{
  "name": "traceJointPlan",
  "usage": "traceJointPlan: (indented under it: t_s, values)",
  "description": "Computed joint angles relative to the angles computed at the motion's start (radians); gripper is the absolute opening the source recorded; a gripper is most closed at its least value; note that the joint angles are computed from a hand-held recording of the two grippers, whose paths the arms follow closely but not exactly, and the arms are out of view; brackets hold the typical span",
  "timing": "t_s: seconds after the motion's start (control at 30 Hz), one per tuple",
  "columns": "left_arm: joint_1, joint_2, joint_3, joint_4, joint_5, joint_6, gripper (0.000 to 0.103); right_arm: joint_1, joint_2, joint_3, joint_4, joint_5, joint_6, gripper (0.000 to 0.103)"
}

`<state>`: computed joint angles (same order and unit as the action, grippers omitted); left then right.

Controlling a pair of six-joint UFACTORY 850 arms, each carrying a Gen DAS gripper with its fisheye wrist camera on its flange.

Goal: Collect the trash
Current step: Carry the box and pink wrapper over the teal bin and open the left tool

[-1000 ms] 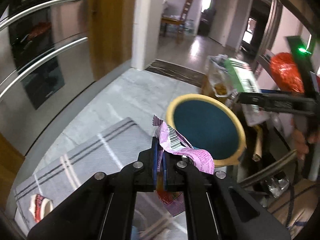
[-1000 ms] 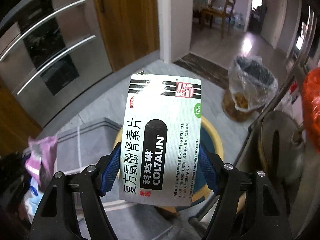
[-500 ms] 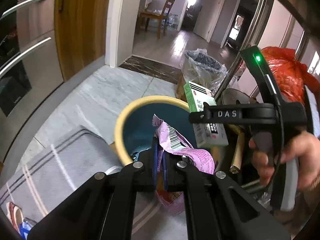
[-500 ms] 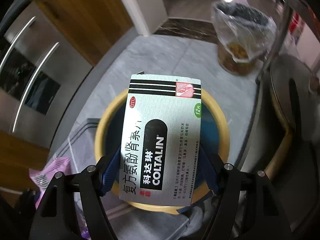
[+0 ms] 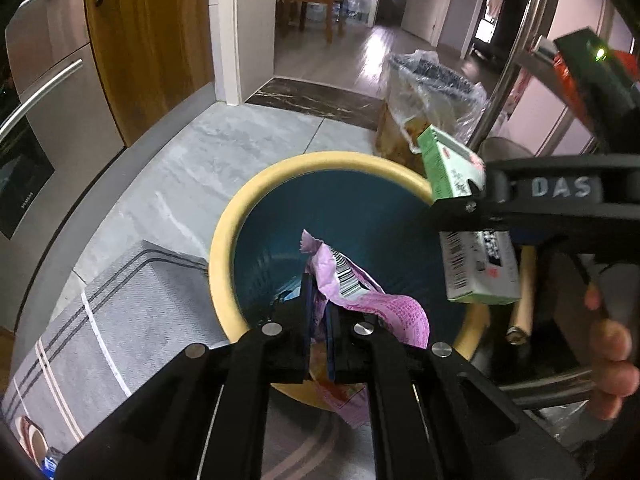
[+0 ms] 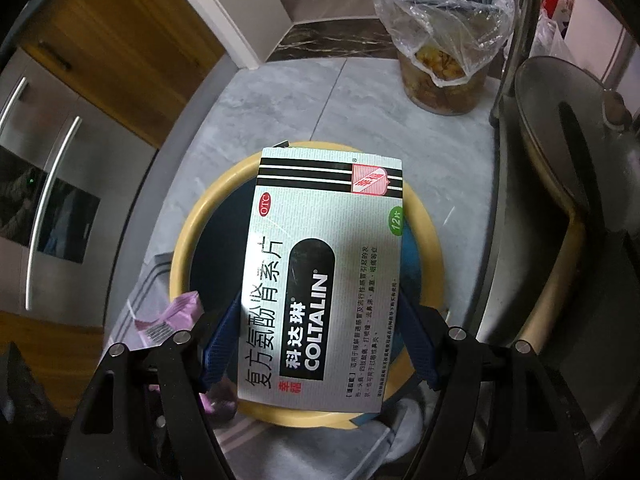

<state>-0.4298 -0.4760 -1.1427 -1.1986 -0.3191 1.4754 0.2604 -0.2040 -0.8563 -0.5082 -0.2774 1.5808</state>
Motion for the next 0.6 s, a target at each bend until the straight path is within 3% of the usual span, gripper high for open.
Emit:
traceJointPlan:
  t_s: [0.2, 0.33, 0.6]
  values:
    - [0.005, -0.011, -0.007, -0.006, 0.003, -0.004, 0.006, -0.005, -0.014, -0.01, 0.001, 0.006, -0.022, 0.074]
    - [0.005, -0.008, -0.002, -0.021, -0.004, 0.008, 0.018, -0.009, -0.012, -0.007, 0.0, 0.014, -0.021, 0.075]
    - [0.013, 0.009, 0.022, -0.056, 0.007, 0.04, 0.032, -0.003, -0.013, -0.012, -0.034, 0.012, 0.018, 0.079]
